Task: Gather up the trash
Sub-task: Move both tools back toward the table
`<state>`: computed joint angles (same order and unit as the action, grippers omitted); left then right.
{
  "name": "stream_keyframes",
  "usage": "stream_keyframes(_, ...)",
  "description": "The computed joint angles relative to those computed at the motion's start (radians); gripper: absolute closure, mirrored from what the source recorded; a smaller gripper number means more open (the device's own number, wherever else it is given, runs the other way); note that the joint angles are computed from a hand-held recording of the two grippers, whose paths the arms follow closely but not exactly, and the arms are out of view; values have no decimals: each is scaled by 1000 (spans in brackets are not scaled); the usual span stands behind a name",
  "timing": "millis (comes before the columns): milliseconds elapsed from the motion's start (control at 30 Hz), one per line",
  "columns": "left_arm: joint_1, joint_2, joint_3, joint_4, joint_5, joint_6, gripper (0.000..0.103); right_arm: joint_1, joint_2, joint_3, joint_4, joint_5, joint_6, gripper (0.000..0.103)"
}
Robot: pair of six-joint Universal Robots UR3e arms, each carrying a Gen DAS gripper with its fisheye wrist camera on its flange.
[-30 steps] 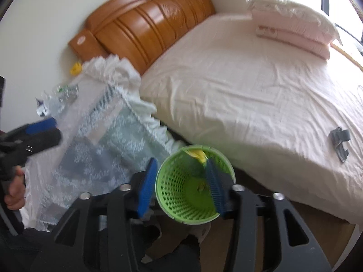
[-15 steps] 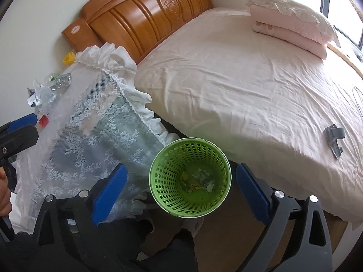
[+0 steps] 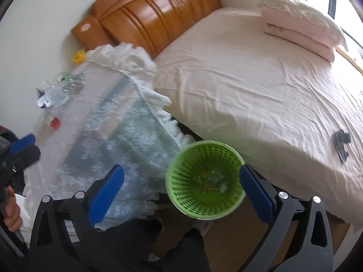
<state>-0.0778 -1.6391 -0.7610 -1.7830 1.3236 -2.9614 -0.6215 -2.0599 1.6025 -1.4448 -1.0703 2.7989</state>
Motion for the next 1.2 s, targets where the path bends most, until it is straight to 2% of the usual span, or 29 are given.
stream_keyframes(200,235,156,-132,-17,-21,72,8,310,224,-167,-189,-25,198,2)
stream_keyframes(367,479,219,-165,-100,-83,155,8,491,385,-310,-250,-63,276,2)
stream_keyframes(567,645,230,-173,-141,-130,221,8,622,515,-437,-272,-98,329,2)
stream_keyframes(733,688,214,-173,-147,-137,255,8,665,573,-483,-275,-119,362,2)
stream_keyframes(967,662,155,-158,-130,-127,264,8,690,636,-534,-274,-129,415,2)
stream_keyframes(1200,684,44,-69,-129,-132,271,8,740,801,-734,-243,-150,448,2)
